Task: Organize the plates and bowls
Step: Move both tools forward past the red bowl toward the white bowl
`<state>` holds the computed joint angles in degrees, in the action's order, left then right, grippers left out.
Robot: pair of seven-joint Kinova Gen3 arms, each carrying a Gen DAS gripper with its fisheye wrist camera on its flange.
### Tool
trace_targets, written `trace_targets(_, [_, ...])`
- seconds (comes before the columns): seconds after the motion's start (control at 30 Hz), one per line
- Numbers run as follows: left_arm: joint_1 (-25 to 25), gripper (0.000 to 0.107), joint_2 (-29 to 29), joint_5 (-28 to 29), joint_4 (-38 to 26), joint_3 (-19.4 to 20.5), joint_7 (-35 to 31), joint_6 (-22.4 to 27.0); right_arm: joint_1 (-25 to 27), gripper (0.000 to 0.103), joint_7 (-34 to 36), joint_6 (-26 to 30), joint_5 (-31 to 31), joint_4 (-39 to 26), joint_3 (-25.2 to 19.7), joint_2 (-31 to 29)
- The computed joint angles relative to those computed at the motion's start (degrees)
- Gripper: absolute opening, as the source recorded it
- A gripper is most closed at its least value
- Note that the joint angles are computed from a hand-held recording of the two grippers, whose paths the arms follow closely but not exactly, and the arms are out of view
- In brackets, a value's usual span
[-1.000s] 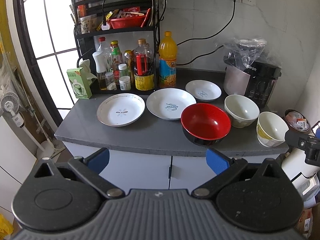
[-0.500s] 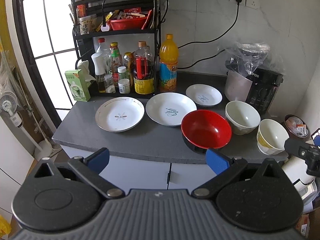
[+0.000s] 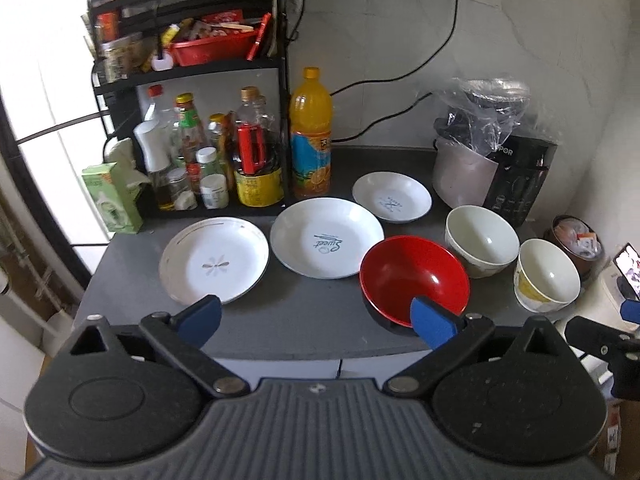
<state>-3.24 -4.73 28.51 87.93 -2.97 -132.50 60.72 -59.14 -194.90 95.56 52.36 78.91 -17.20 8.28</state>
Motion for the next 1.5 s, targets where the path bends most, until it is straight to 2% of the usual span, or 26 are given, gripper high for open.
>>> trace_targets(0.13, [-1.7, 0.1, 4.8, 4.6, -3.5, -0.8, -7.5, 2.0, 0.1, 0.101, -0.8, 1.2, 0.2, -4.3, 2.1, 4.0])
trace_targets(0.37, [-6.8, 0.095, 12.9, 7.6, -11.2, 2.1, -14.9, 6.0, -0.2, 0.092, -3.5, 1.0, -1.8, -9.9, 7.2, 9.0])
trace_targets(0.5, [-8.9, 0.092, 17.0, 7.0, -15.9, 4.1, -15.9, 9.2, -0.2, 0.086, -2.9, 1.7, -3.3, -12.8, 9.4, 11.3])
trace_targets(0.7, [-9.7, 0.082, 21.2, 5.3, -20.2, 6.6, -14.8, 11.5, 0.4, 0.085, -3.5, 1.6, -4.7, -12.9, 11.5, 11.9])
trace_targets(0.77, [-9.6, 0.078, 22.4, 4.8, -21.5, 7.2, -13.6, 12.1, 1.0, 0.083, -4.1, 1.1, -5.0, -11.8, 11.7, 11.5])
trace_targets(0.9, [-8.9, 0.076, 23.8, 4.4, -23.1, 8.3, -11.6, 11.8, 3.2, 0.075, -5.8, -1.0, -5.8, -8.2, 11.5, 9.8])
trace_targets(1.17, [-4.1, 0.067, 25.5, 1.1, -24.8, 9.9, -5.8, 9.1, 9.8, 0.074, -9.4, -7.8, -6.1, 2.8, 9.9, 4.3])
trace_targets(1.33, [1.1, 0.058, 27.1, -1.9, -26.6, 10.9, 0.8, 8.1, 16.1, 0.057, -9.8, -15.7, -6.3, 11.8, 8.5, 0.0])
trace_targets(1.5, [7.5, 0.053, 28.6, -6.1, -28.3, 11.8, 6.6, 6.0, 22.3, 0.055, -8.3, -25.0, -7.2, 19.3, 7.8, -3.0])
